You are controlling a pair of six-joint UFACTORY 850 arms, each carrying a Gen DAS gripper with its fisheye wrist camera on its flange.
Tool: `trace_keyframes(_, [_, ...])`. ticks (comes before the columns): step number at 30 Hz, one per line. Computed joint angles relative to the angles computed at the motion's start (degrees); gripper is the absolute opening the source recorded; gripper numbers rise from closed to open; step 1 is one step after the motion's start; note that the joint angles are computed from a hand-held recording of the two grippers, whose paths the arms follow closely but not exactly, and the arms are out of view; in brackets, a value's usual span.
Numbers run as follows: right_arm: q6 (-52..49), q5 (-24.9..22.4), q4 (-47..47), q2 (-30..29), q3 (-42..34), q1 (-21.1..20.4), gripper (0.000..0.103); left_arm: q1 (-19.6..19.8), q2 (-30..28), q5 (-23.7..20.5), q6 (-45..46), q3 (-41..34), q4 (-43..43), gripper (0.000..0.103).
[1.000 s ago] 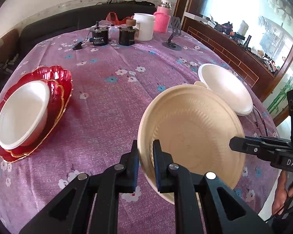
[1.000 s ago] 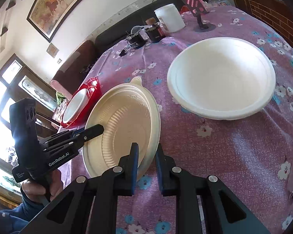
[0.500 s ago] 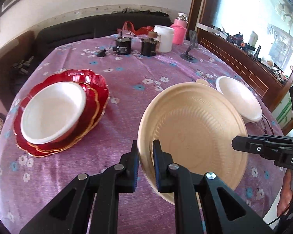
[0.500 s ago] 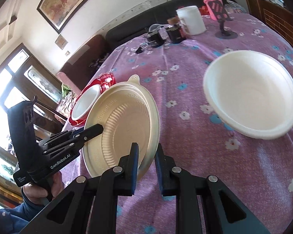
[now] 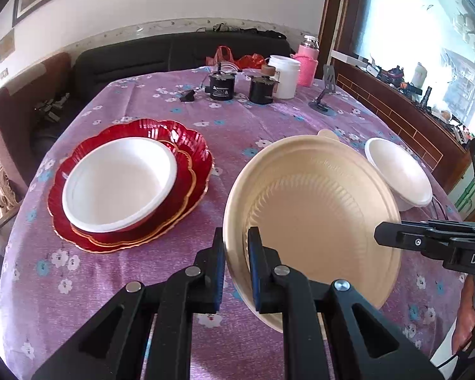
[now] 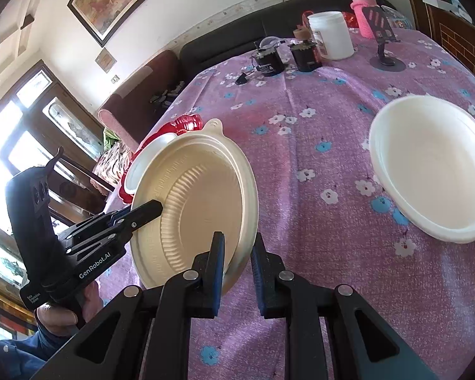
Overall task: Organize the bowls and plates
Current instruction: 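Carry the beige bowl with both grippers toward the plate stack, then lower the beige bowl over the white plate with both grippers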
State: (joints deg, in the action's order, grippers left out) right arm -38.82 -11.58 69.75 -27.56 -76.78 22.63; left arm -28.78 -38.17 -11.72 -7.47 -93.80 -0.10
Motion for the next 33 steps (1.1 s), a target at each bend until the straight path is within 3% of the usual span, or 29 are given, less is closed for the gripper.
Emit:
trace_keyframes(17, [13.17, -0.56, -16.35, -4.85, -9.44, 2.11, 0.019, 2.53, 2.63, 2.84, -15.67, 3.03, 13.34, 0.013])
trace_keyframes(25, [14.73, -2.37, -18.95, -8.51, -15.61, 2.84, 0.019, 4.66, 3.62, 3.53, -18.24, 3.47, 14.01, 0.013])
trace_keyframes(33, [15.75, -4.83, -20.52, -14.03, -24.9, 3.43, 0.019, 6.86, 3.38, 2.82, -30.29, 1.96, 24.68, 0.013])
